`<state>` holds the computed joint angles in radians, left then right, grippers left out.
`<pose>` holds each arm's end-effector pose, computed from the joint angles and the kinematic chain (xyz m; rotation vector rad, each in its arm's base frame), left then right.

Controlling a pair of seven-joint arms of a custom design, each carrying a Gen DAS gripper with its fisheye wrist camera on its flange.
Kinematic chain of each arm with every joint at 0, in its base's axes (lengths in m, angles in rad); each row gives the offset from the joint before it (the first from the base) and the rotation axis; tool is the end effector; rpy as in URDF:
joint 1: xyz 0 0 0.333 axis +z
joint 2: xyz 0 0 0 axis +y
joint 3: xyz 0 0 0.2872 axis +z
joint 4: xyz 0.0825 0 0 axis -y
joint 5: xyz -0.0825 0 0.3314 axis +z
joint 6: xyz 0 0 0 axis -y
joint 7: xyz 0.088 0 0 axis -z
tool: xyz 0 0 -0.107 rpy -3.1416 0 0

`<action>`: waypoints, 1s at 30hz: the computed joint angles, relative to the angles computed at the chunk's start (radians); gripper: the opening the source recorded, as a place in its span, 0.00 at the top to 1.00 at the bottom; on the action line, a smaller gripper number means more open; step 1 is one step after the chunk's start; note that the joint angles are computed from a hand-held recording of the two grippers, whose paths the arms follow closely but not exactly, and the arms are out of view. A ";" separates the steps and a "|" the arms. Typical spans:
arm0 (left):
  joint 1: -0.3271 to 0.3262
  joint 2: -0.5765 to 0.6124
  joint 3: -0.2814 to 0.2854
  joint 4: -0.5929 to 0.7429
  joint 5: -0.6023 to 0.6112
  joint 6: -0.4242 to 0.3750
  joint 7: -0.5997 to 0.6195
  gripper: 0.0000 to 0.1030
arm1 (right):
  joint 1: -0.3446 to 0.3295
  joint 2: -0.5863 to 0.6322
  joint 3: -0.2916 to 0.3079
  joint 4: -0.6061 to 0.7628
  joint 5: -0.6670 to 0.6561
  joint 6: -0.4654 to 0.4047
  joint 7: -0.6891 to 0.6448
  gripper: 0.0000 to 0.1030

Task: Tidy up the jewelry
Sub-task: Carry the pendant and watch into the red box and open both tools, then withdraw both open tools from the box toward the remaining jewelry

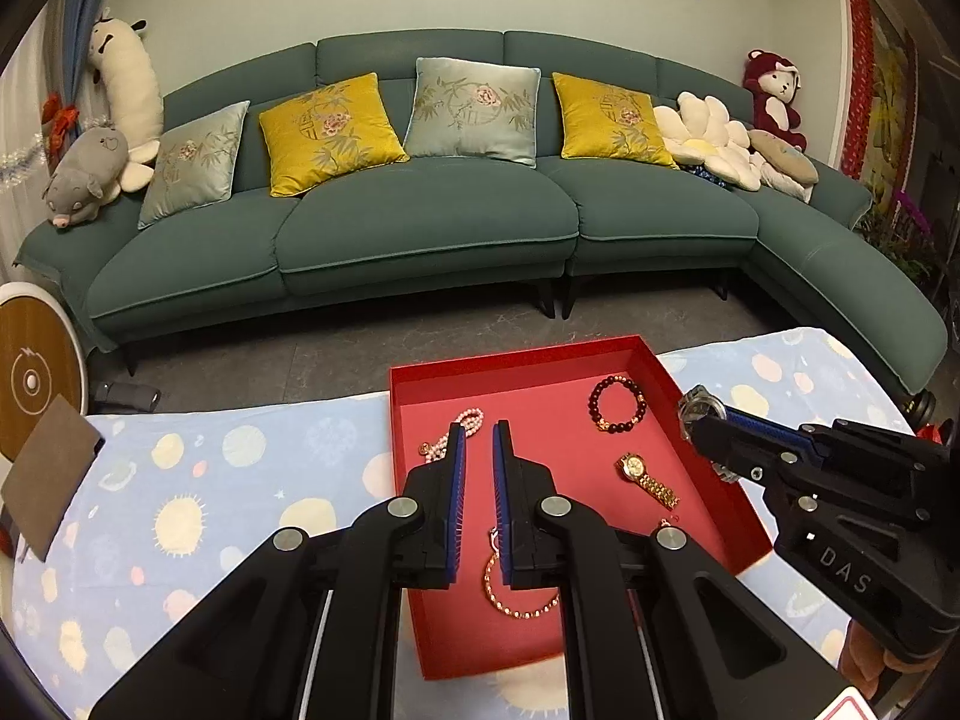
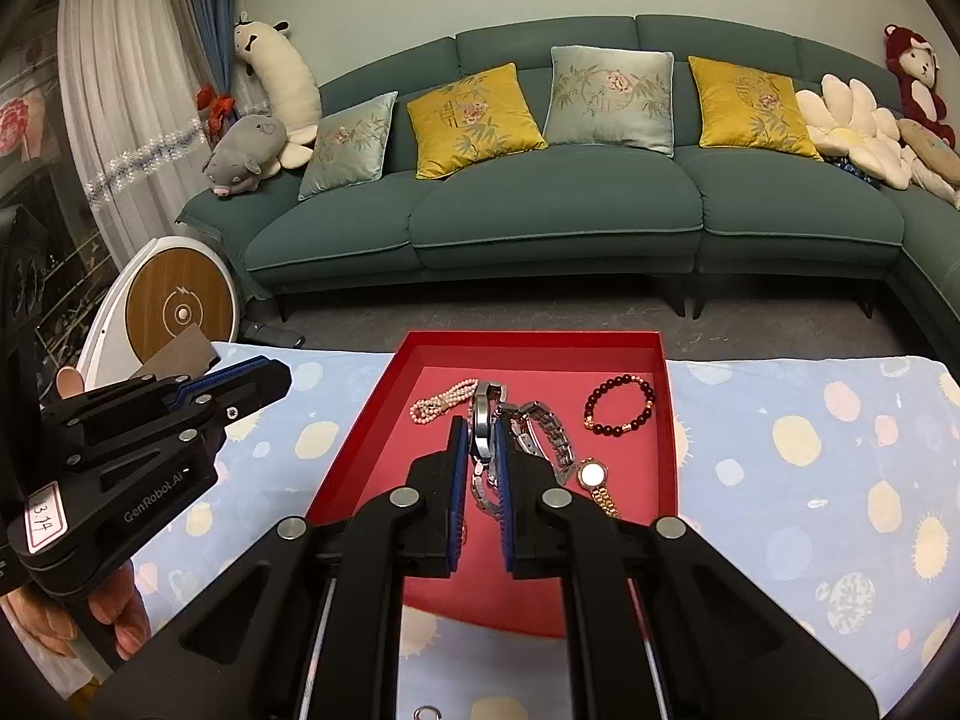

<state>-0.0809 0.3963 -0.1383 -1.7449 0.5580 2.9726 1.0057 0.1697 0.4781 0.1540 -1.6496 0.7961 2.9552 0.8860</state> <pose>0.6226 -0.1630 0.4447 -1.6147 1.8392 -0.8468 0.6432 0.1471 0.4199 -1.7763 1.4030 -0.4000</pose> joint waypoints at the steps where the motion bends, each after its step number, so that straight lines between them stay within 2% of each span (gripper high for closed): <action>1: 0.022 0.029 -0.030 0.033 -0.033 -0.016 0.037 0.93 | 0.013 0.027 -0.019 0.033 -0.024 -0.018 0.028 0.92; 3: 0.034 0.084 -0.056 0.101 -0.076 -0.055 0.080 0.93 | 0.038 0.071 -0.051 0.085 -0.073 -0.042 0.082 0.92; 9: -0.004 0.214 -0.029 0.275 -0.106 -0.146 0.107 0.93 | 0.064 0.181 -0.096 0.206 -0.193 -0.103 0.195 0.92; 12: -0.005 0.257 -0.033 0.331 -0.126 -0.180 0.126 0.93 | 0.060 0.220 -0.094 0.251 -0.229 -0.128 0.219 0.92; 14: -0.013 0.270 -0.021 0.352 -0.135 -0.201 0.113 0.87 | 0.044 0.236 -0.076 0.274 -0.233 -0.149 0.213 0.91; 15: -0.015 0.271 -0.017 0.351 -0.138 -0.202 0.104 0.79 | 0.051 0.235 -0.082 0.265 -0.238 -0.129 0.220 0.90; 16: -0.023 0.278 -0.006 0.361 -0.133 -0.201 0.090 0.71 | 0.048 0.233 -0.073 0.256 -0.236 -0.101 0.205 0.89; 18: -0.037 0.270 0.021 0.347 -0.109 -0.183 0.055 0.66 | 0.040 0.216 -0.057 0.226 -0.227 -0.063 0.177 0.86; 21: -0.026 0.254 0.019 0.329 -0.102 -0.171 0.039 0.65 | -0.009 0.177 0.012 0.166 -0.154 0.009 0.108 0.74; 24: -0.016 0.183 0.032 0.237 -0.081 -0.113 -0.002 0.64 | -0.058 0.112 0.078 0.088 -0.065 0.071 0.018 0.70; 26: -0.013 0.119 0.047 0.159 -0.046 -0.062 -0.031 0.58 | -0.099 0.058 0.129 0.032 0.012 0.107 -0.061 0.68; 28: 0.012 0.055 0.037 0.080 -0.031 -0.013 -0.035 0.46 | -0.127 0.000 0.162 -0.023 0.090 0.133 -0.131 0.64; 30: 0.049 0.011 0.007 0.032 -0.046 0.012 -0.012 0.41 | -0.155 -0.049 0.194 -0.065 0.175 0.153 -0.207 0.56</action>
<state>-0.0316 0.4074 -0.1315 -1.7134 0.5118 2.9842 0.9938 0.0151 0.4287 0.3481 -1.7148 0.9713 3.1084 0.6788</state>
